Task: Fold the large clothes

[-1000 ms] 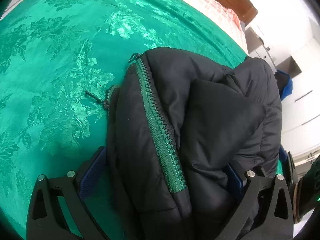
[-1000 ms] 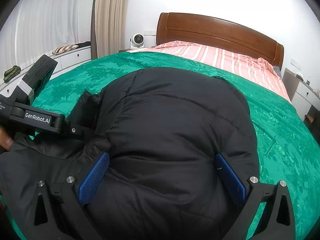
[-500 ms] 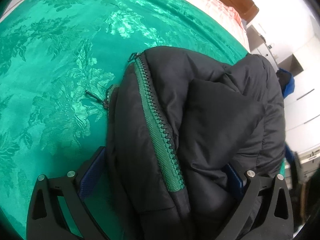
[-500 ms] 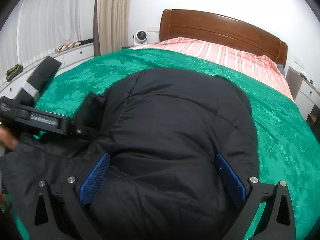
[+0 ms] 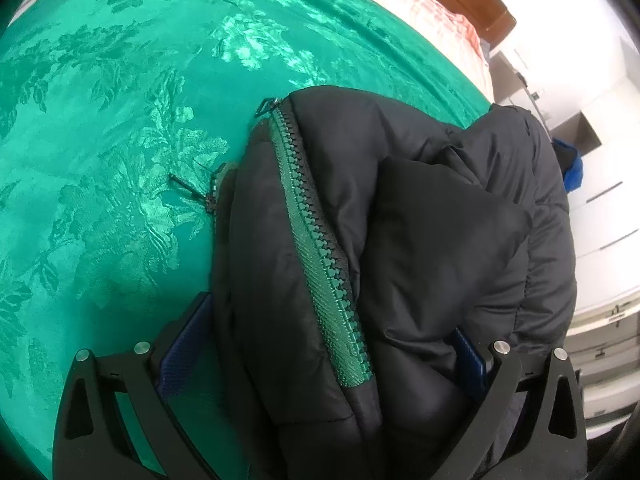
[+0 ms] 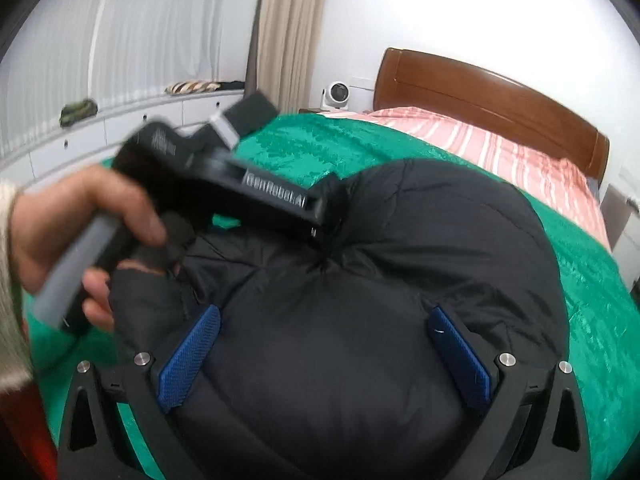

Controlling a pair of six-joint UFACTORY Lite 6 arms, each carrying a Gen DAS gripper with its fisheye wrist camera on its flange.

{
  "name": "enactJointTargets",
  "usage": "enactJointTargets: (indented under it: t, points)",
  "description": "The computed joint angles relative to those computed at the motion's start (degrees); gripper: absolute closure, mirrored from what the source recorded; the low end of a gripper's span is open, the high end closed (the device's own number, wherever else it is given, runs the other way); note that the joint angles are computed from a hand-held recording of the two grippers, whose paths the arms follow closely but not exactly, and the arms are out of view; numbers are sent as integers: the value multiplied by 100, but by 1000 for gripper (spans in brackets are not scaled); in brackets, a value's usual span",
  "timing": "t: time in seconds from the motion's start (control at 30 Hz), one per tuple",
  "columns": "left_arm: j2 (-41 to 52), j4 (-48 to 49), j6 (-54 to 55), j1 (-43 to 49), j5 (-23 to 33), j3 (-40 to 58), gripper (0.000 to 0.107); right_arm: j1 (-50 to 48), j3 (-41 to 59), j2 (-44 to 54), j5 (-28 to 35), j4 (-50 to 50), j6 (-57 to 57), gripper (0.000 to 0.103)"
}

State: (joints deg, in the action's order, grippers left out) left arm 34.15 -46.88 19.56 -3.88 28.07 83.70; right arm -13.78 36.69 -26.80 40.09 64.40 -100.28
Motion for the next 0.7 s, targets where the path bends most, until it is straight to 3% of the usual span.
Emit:
enactJointTargets:
  t: [0.3, 0.4, 0.47, 0.53, 0.6, 0.7]
  points:
    - [-54, -599, 524, -84, -417, -354, 4, -366, -5, 900, 330, 968, -1431, 0]
    - [-177, -560, 443, -150, -491, -492, 4, -228, 926, 1296, 618, -372, 109, 0]
    - [-268, -741, 601, -119, -445, -597, 4, -343, 2125, 1884, 1581, -1319, 1309, 1]
    - [-300, -1160, 1003, -42, -413, -705, 4, -525, 3324, 2382, 2384, -1509, 2317, 1]
    - [-361, -1603, 1439, 18, -422, -860, 4, -446, 4506, 2959, 2342, -1390, 2944, 1]
    - [-471, -1862, 1660, 34, -462, -1028, 4, 327, 6305, 4347, 1652, -2158, 4159, 1]
